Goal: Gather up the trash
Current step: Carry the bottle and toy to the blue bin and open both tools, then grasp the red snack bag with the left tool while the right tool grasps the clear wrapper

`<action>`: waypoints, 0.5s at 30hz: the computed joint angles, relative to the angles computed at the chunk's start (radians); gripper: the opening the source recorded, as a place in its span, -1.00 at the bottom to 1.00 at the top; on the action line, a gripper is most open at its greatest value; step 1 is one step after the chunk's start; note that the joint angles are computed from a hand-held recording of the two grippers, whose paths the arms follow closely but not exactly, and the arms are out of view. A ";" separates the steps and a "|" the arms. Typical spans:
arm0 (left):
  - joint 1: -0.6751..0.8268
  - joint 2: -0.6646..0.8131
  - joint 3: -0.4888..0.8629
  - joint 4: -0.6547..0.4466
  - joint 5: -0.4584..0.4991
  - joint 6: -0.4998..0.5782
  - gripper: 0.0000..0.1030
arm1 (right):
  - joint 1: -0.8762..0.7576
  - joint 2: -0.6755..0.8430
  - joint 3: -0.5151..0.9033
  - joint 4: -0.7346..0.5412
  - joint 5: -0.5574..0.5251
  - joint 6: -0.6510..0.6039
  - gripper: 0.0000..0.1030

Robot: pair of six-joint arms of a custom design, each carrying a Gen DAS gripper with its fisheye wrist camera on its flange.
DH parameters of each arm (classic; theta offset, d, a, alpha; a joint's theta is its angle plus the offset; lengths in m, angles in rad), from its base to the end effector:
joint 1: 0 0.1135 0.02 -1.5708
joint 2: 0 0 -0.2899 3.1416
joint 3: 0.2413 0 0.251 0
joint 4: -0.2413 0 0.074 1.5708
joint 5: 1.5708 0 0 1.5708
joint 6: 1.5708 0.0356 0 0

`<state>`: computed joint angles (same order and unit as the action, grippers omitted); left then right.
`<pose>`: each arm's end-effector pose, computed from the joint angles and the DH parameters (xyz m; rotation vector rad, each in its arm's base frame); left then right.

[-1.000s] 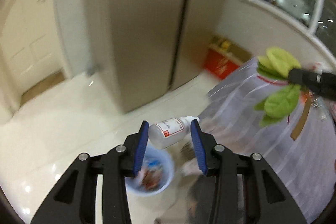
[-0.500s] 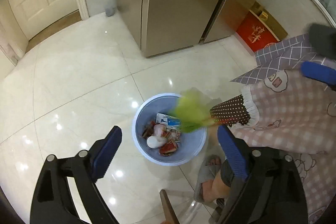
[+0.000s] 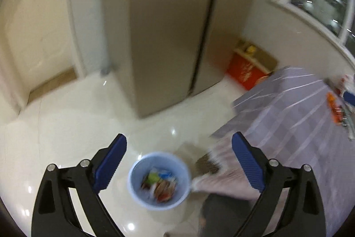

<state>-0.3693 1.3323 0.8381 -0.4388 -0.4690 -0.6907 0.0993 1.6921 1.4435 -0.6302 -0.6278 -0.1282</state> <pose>0.2459 -0.0779 0.2474 -0.5624 2.3041 0.0927 0.3678 0.0577 0.3203 -0.5386 2.2977 0.7486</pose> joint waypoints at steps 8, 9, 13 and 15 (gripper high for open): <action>-0.228 0.364 0.463 -0.029 -0.043 0.094 0.82 | -0.438 0.166 0.141 -0.023 0.073 -0.096 0.88; -0.242 0.403 0.510 -0.034 -0.032 0.104 0.82 | -0.467 0.195 0.166 -0.020 0.098 -0.102 0.88; -0.294 0.596 0.759 -0.097 0.000 0.132 0.82 | -0.562 0.341 0.305 -0.089 0.159 -0.145 0.88; -0.312 0.679 0.882 -0.154 0.009 0.141 0.82 | -0.586 0.377 0.327 -0.082 0.176 -0.159 0.88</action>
